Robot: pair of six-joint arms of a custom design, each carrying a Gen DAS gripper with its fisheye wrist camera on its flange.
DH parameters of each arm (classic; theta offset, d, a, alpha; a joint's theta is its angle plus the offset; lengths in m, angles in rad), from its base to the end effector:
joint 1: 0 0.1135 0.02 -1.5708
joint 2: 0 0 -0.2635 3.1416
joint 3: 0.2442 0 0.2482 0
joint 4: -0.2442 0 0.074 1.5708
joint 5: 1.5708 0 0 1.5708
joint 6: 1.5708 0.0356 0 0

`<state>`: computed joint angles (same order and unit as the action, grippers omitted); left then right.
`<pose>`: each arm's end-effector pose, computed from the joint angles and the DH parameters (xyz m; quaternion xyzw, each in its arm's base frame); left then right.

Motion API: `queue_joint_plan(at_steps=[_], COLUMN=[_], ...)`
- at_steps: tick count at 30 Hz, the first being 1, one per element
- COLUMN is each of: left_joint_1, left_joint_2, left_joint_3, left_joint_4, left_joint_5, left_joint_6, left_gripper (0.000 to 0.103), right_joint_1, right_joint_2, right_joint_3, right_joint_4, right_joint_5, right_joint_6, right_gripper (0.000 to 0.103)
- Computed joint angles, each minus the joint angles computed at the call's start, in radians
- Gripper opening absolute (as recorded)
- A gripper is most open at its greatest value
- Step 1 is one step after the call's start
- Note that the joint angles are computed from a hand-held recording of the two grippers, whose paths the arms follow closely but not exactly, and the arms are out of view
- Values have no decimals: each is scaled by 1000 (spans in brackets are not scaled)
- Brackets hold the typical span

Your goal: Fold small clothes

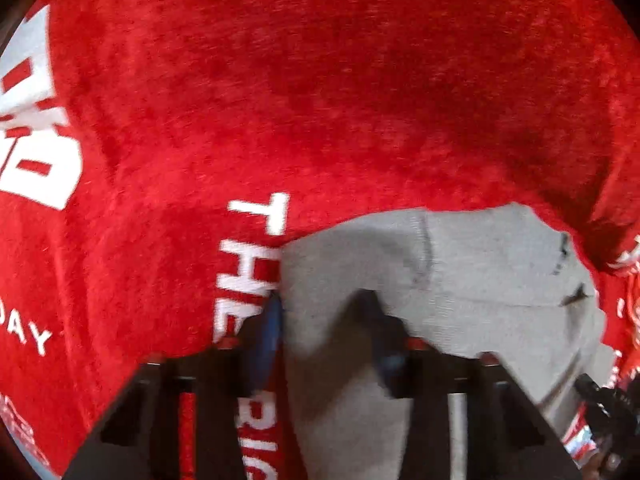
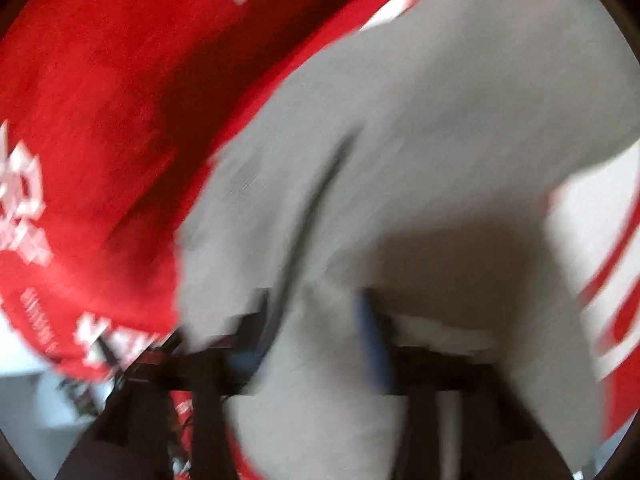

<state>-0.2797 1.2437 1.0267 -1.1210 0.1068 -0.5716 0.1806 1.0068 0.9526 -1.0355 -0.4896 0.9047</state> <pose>0.1995 -0.0613 0.2633 -0.1381 0.9822 -0.0962 0.0837 0.1659 0.0473 0.2896 0.2797 0.9016 0.3209 0.0764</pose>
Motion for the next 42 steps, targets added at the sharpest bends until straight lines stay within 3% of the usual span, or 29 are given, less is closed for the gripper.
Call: queue_joint_plan(at_steps=[4,7,8,9,10,11,12,18,21,23,24,25,26,28,30,33,35,36,37,42], left_joint_1=[17,55,69,75,80,80,80,215,209,195,183,175,173,120,116,83,83,75,63,23], left_joint_2=[17,18,13,16,17,17,-19,-93,-116,-123,-126,-124,-121,-107,-104,-93,-90,-87,-81,-61], left_joint_3=[6,-2,-8,-7,-7,-7,-26,-31,-56,-62,-66,-65,-64,-78,-80,-83,-80,-79,-78,-66], left_joint_4=[10,27,27,30,30,30,19,-10,-22,-20,-16,-14,-14,21,26,41,38,40,45,45], left_joint_5=[10,38,45,50,55,53,53,123,115,99,94,89,86,74,75,59,55,50,44,15], left_joint_6=[9,18,31,41,56,69,79,216,217,201,188,182,182,127,120,96,98,90,80,56], left_gripper=[38,38,38,38,38,34,11,9,9,9,9,9,9,9,9,9,9,9,9,9], right_joint_1=[426,600,629,658,663,662,665,722,726,698,677,646,626,518,381,131,55,32,20,32], right_joint_2=[106,265,303,353,378,415,431,548,581,561,524,461,424,305,230,162,164,181,207,273], right_joint_3=[-96,-115,-104,-87,-82,-59,-46,39,77,113,118,115,124,127,100,44,16,19,35,215], right_joint_4=[454,728,760,791,809,807,809,898,828,735,673,593,530,315,201,120,154,169,181,29], right_joint_5=[-28,12,30,56,65,66,76,76,65,36,30,48,83,173,215,170,132,122,111,261], right_joint_6=[380,551,573,600,612,614,621,616,578,519,475,419,384,280,226,156,140,126,98,-129], right_gripper=[69,66,65,54,22,5,6,6,7,23,44,59,59,59,59,58,54,39,7,7])
